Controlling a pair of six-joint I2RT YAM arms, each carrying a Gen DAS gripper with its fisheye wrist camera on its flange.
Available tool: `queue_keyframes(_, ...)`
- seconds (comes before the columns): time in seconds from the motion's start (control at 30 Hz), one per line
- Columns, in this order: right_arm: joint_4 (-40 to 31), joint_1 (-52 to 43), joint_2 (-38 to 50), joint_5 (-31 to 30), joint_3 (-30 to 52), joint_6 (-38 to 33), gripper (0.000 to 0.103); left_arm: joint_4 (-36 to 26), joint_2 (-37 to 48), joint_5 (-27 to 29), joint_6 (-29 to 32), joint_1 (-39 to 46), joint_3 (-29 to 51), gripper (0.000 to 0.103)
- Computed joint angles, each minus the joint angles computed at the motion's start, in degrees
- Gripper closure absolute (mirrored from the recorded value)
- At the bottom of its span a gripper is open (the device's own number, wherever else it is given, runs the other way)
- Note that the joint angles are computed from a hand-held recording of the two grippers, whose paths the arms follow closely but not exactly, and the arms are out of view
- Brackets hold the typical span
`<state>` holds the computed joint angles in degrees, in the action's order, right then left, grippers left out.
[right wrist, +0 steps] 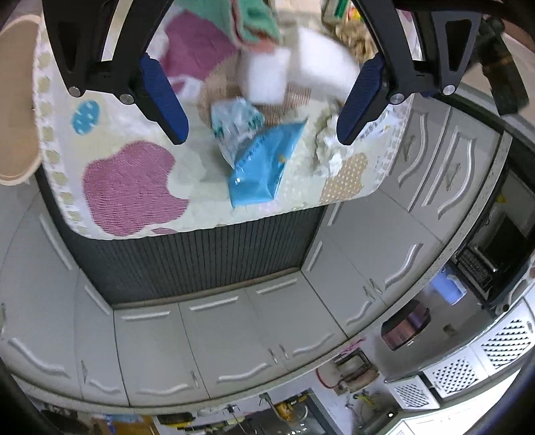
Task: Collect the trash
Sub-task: 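Grasp the white-orange wrapper with the left tool while the right tool grasps the blue bag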
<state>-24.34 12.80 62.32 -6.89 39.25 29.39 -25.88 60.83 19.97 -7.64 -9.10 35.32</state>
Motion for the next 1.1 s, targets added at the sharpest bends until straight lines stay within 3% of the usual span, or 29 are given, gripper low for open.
queue_keyframes(0.17, 4.4, -0.4, 11.8, -0.8, 4.4, -1.9, 0.014, 7.0, 9.8, 0.9, -1.4, 0.9, 0.3, 0.039)
queue_keyframes(0.43, 7.1, -1.2, 23.6, -1.6, 10.1, -3.5, 0.016, 15.0, 22.7, 1.3, -3.6, 0.1, 3.2, 0.039)
queue_keyframes(0.47, 7.0, -0.9, 24.8, -1.3, 10.9, -3.9, 0.019, 15.7, 23.3, 1.7, -3.7, 0.2, 3.3, 0.039)
queue_keyframes(0.53, 6.6, 0.0, 26.3, -0.5, 11.8, -4.9, 0.047, 16.7, 24.5, 1.7, -3.6, 0.3, 3.9, 0.04)
queue_keyframes(0.57, 6.3, 0.3, 26.7, -0.3, 12.0, -5.6, 0.05, 16.8, 24.9, 1.8, -3.5, 0.4, 4.2, 0.042)
queue_keyframes(0.6, 6.3, 0.8, 27.0, -0.1, 12.0, -6.1, 0.054, 16.9, 25.2, 2.1, -3.3, 0.5, 4.4, 0.054)
queue_keyframes(0.7, 7.5, 1.8, 25.1, 0.5, 10.2, -7.0, 0.058, 16.5, 25.4, 1.6, -2.1, 0.5, 5.0, 0.07)
queue_keyframes(0.8, 8.0, 2.1, 20.6, 0.6, 7.6, -7.5, 0.06, 15.5, 24.5, 4.0, -1.3, 2.0, 5.2, 0.077)
queue_keyframes(1.1, 4.1, 2.8, 2.5, -3.1, 2.8, -6.0, 0.06, 8.3, 14.0, 4.8, 1.6, 4.4, 5.5, 0.083)
